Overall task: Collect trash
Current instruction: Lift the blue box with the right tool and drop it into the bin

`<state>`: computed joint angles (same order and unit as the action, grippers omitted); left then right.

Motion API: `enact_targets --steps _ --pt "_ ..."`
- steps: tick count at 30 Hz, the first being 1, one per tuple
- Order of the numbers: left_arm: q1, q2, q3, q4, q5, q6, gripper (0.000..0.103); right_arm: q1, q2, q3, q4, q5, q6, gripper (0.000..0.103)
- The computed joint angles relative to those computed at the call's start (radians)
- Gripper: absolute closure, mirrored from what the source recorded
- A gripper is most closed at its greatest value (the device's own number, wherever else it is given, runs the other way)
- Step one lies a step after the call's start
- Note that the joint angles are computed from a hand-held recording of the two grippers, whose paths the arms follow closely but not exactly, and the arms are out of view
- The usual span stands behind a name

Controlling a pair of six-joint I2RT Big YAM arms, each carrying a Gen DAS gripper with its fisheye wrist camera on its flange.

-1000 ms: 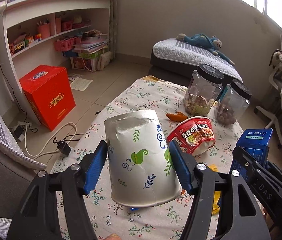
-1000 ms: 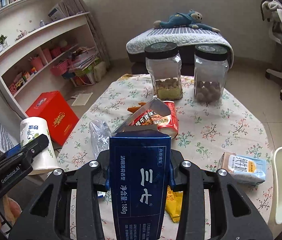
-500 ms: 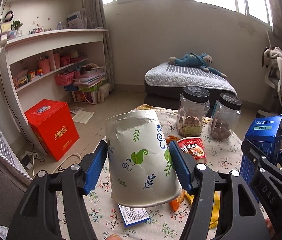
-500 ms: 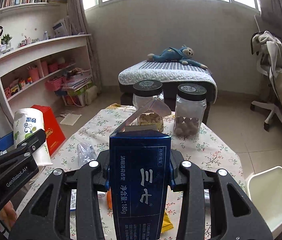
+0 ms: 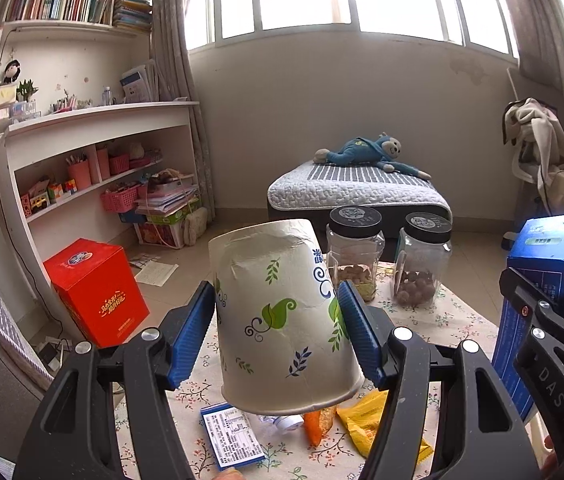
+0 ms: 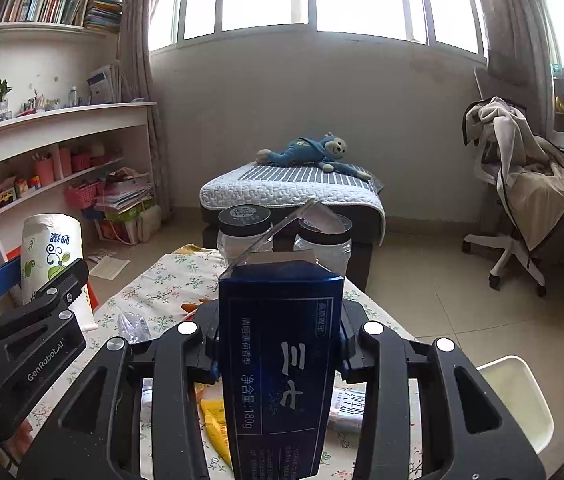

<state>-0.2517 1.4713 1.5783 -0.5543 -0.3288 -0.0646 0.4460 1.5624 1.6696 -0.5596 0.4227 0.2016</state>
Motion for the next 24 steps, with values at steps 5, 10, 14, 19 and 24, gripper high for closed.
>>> enact_targets --steps 5,10,14,19,24 --pt "-0.022 0.001 0.003 0.003 0.009 -0.009 0.04 -0.013 -0.025 -0.026 0.009 0.017 -0.007 0.065" --pt "-0.043 0.002 0.003 0.014 0.015 -0.01 0.04 -0.025 -0.048 -0.049 0.018 0.037 -0.021 0.065" --pt "-0.061 0.008 0.007 0.012 0.018 -0.01 0.04 -0.036 -0.065 -0.067 0.023 0.049 -0.024 0.065" --pt "-0.077 0.015 0.007 0.011 0.021 -0.005 0.04 -0.054 -0.087 -0.087 0.025 0.061 -0.021 0.065" --pt "-0.09 0.025 0.011 0.007 0.024 -0.007 0.04 -0.074 -0.107 -0.107 0.02 0.077 -0.016 0.065"
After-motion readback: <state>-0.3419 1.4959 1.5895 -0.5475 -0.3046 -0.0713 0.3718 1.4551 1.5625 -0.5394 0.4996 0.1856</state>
